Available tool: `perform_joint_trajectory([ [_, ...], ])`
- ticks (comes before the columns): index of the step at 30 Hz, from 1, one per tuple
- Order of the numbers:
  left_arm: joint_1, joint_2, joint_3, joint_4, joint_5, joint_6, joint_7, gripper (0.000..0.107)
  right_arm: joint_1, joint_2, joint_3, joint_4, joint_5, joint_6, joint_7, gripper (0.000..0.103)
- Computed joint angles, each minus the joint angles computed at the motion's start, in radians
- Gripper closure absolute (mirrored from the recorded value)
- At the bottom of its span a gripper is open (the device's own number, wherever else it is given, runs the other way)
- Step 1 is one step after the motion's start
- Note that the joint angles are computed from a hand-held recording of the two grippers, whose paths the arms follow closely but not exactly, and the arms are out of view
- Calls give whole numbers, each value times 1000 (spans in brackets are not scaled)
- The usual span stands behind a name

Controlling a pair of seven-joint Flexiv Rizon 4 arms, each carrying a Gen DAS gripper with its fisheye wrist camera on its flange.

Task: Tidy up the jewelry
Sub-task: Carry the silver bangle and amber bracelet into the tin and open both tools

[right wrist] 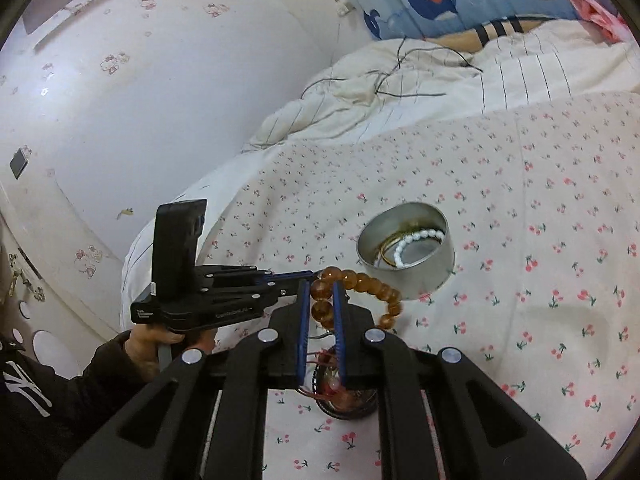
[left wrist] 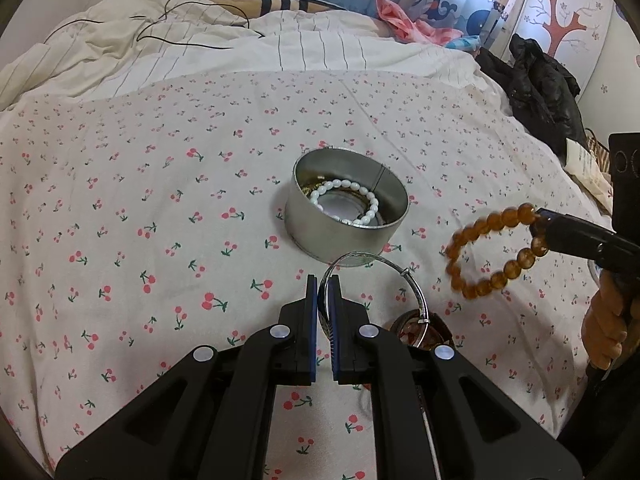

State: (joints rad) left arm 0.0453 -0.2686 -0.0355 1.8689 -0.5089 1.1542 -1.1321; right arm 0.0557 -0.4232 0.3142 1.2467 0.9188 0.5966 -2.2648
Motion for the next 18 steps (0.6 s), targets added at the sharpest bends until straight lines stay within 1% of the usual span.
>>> perform_joint_trajectory([
  [6, 3, -8, -18, -23, -33, 31, 26, 102, 25, -18, -6, -18, -36, 22, 20, 91],
  [12, 2, -70, -17, -125, 4, 20, -13, 102, 39, -60, 2, -82, -55, 52, 52, 91],
  [18, 1, -123, -5, -201, 54, -4, -69, 102, 43, -102, 14, -144, -80, 75, 95, 91],
])
